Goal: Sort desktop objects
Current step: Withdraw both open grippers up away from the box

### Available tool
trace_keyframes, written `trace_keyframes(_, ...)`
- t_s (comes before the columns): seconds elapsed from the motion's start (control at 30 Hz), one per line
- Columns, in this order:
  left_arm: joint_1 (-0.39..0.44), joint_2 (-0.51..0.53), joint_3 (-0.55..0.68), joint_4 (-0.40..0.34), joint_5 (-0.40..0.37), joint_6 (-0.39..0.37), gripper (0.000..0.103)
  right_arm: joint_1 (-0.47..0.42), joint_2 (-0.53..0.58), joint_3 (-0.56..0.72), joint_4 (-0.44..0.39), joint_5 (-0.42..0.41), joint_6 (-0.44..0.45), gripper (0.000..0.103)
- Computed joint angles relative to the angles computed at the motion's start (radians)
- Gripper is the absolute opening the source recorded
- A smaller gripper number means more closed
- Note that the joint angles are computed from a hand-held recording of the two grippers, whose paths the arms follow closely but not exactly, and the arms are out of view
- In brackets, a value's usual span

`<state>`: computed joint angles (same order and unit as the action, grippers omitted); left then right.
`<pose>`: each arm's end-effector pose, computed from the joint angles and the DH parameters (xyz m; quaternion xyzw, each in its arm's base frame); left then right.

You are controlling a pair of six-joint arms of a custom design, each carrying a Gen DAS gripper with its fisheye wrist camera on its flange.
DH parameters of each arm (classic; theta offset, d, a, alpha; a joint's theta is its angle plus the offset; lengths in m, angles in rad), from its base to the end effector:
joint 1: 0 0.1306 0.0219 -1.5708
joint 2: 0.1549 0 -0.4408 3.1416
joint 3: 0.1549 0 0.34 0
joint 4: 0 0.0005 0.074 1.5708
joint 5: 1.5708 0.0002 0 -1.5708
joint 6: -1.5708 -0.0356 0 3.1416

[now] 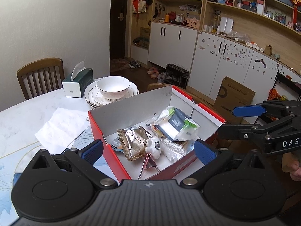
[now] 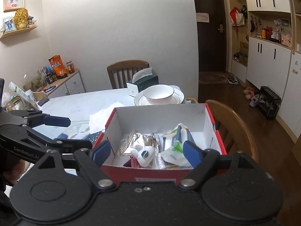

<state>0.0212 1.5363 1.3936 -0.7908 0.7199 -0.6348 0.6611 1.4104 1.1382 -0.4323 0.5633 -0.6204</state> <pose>0.4716 -0.0140 0.4387 0.3736 0.8140 -0.2222 0.3853 0.3483 0.2462 0.4124 0.0989 0.8741 0.0388 0.4740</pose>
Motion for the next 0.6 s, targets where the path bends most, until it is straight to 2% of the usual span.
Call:
trace_keyframes(0.1, 0.008, -0.007, -0.007, 0.008, 0.011, 0.015, 0.103, 0.004, -0.002, -0.002, 0.003, 0.005, 0.001, 0.084)
trace_keyframes(0.6, 0.015, 0.006, 0.011, -0.068, 0.028, -0.01, 0.103, 0.019, 0.0, -0.002, -0.007, 0.002, -0.026, 0.084)
